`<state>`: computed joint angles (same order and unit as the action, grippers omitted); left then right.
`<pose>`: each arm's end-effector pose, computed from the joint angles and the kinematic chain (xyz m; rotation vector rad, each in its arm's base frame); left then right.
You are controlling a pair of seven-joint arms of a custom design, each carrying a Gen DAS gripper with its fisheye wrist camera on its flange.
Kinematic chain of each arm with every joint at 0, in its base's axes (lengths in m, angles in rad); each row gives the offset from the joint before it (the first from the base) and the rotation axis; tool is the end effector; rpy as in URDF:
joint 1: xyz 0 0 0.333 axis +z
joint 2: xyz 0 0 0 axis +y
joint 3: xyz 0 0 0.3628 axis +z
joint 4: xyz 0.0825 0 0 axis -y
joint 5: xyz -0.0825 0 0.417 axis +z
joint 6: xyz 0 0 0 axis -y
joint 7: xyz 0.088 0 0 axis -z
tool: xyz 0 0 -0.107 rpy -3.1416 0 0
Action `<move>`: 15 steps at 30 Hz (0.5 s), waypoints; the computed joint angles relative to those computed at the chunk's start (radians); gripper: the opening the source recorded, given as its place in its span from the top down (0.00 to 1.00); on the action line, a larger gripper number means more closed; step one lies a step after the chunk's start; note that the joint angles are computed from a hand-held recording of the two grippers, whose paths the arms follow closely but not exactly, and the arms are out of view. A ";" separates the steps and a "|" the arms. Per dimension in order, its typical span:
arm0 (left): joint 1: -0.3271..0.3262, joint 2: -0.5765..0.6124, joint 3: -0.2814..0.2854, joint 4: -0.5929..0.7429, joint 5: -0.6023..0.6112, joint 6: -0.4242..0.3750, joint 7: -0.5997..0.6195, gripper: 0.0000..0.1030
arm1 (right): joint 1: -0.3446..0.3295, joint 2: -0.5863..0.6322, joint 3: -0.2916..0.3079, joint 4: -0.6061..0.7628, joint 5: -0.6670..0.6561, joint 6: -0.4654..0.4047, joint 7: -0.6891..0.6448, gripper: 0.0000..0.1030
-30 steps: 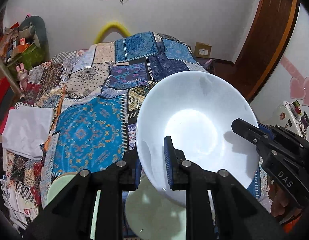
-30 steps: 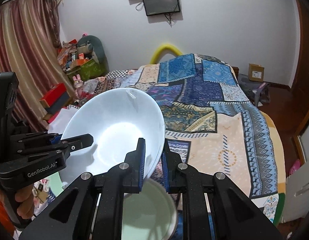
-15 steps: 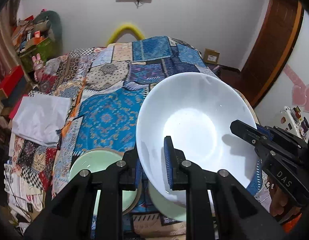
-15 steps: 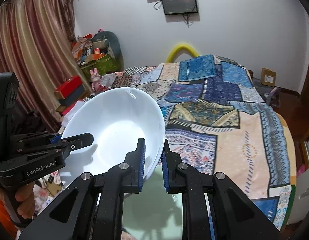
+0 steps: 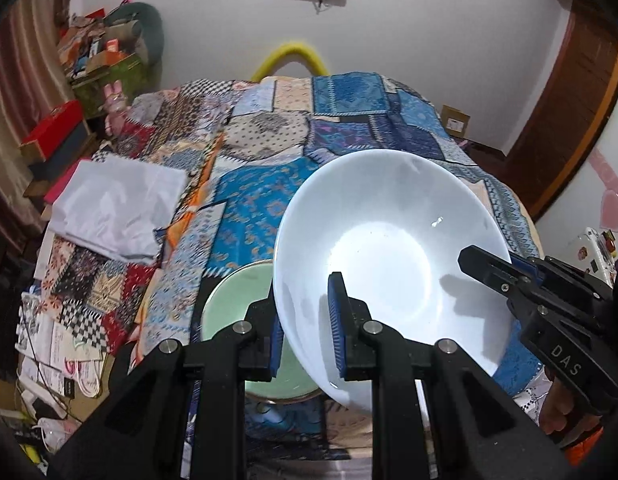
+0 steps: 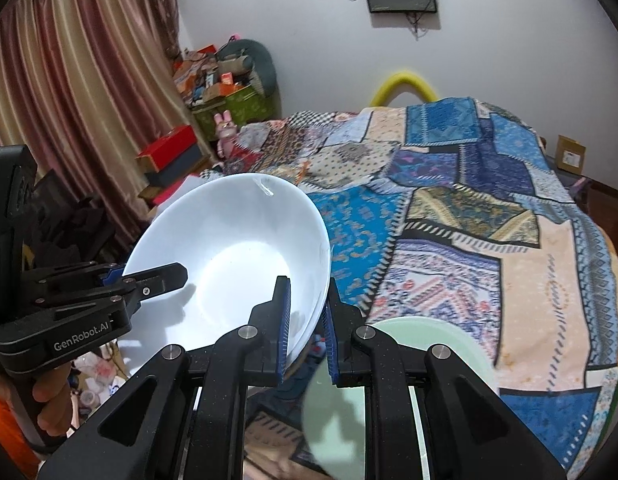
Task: Organize plates and bowls
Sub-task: 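Lower the white bowl into the mint green bowl with both tools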
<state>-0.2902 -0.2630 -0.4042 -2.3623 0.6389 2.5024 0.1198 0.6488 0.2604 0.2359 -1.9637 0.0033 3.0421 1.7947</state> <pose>0.3853 -0.3387 0.4891 -2.1005 1.5529 -0.6642 0.4489 0.5264 0.4700 -2.0654 1.0585 -0.1664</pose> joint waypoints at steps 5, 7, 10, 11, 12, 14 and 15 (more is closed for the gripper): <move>0.004 -0.044 0.014 -0.065 -0.039 0.011 0.005 0.81 | -0.006 0.044 0.033 0.041 0.027 -0.028 -0.032 0.86; 0.011 -0.055 0.016 -0.085 -0.053 0.020 0.008 0.81 | -0.007 0.060 0.041 0.057 0.039 -0.041 -0.043 0.86; 0.021 -0.065 0.019 -0.115 -0.075 0.031 0.014 0.81 | -0.003 0.083 0.048 0.078 0.055 -0.061 -0.055 0.86; 0.024 -0.066 0.019 -0.122 -0.081 0.036 0.018 0.81 | -0.001 0.091 0.050 0.085 0.059 -0.069 -0.059 0.86; 0.026 -0.067 0.021 -0.132 -0.089 0.043 0.021 0.81 | 0.000 0.100 0.050 0.092 0.063 -0.078 -0.062 0.86; 0.031 -0.068 0.023 -0.147 -0.103 0.056 0.028 0.81 | 0.004 0.111 0.049 0.102 0.069 -0.093 -0.066 0.86; 0.034 -0.068 0.024 -0.156 -0.110 0.064 0.029 0.81 | 0.005 0.118 0.050 0.107 0.073 -0.099 -0.068 0.86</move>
